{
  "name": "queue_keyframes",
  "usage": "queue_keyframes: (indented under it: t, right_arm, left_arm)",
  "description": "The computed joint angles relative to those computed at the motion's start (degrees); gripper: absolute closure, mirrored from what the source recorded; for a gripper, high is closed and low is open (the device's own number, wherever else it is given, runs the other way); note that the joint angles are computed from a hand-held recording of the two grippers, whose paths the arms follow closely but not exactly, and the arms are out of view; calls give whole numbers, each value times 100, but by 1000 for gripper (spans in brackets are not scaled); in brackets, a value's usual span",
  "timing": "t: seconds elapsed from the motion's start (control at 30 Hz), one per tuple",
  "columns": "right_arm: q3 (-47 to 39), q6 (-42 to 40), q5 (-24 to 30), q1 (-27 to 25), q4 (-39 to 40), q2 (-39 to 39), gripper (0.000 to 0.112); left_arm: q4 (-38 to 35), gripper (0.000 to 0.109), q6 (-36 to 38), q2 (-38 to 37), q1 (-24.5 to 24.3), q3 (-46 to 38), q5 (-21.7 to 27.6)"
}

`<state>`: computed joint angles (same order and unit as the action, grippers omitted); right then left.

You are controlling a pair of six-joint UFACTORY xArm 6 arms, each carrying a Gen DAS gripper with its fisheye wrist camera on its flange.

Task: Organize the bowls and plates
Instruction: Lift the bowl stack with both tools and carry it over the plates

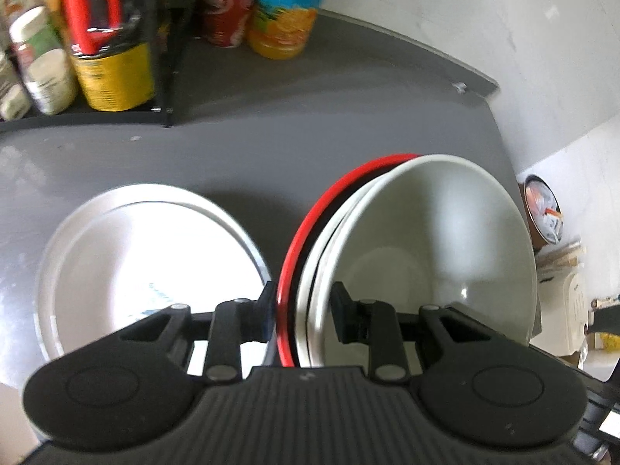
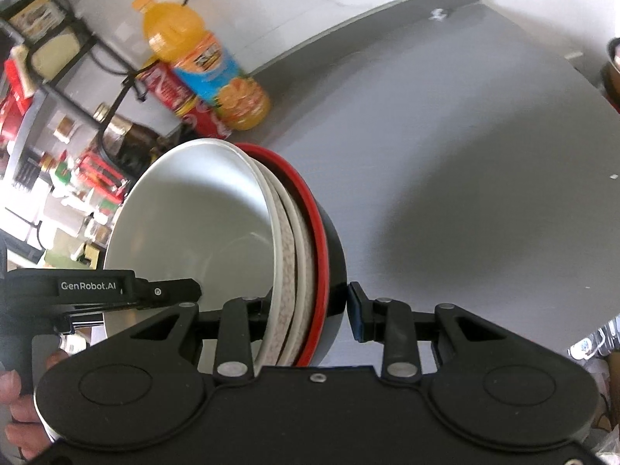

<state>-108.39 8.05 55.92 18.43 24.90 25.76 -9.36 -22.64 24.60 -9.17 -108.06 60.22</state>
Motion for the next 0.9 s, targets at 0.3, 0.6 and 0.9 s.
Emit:
queue_keyframes:
  t: [0.3, 0.6, 0.9]
  right_arm:
    - [-576, 137, 125, 409, -84, 337, 81]
    - [-1448, 315, 469, 711, -176, 864, 81]
    - [-1991, 713, 722, 1028, -365, 1279, 81]
  left_arm:
    - [14, 81, 55, -688, 374, 921, -295]
    - [-66, 81, 215, -1100, 792, 1544, -503]
    - [-224, 81, 585, -1137, 1154, 1761, -416]
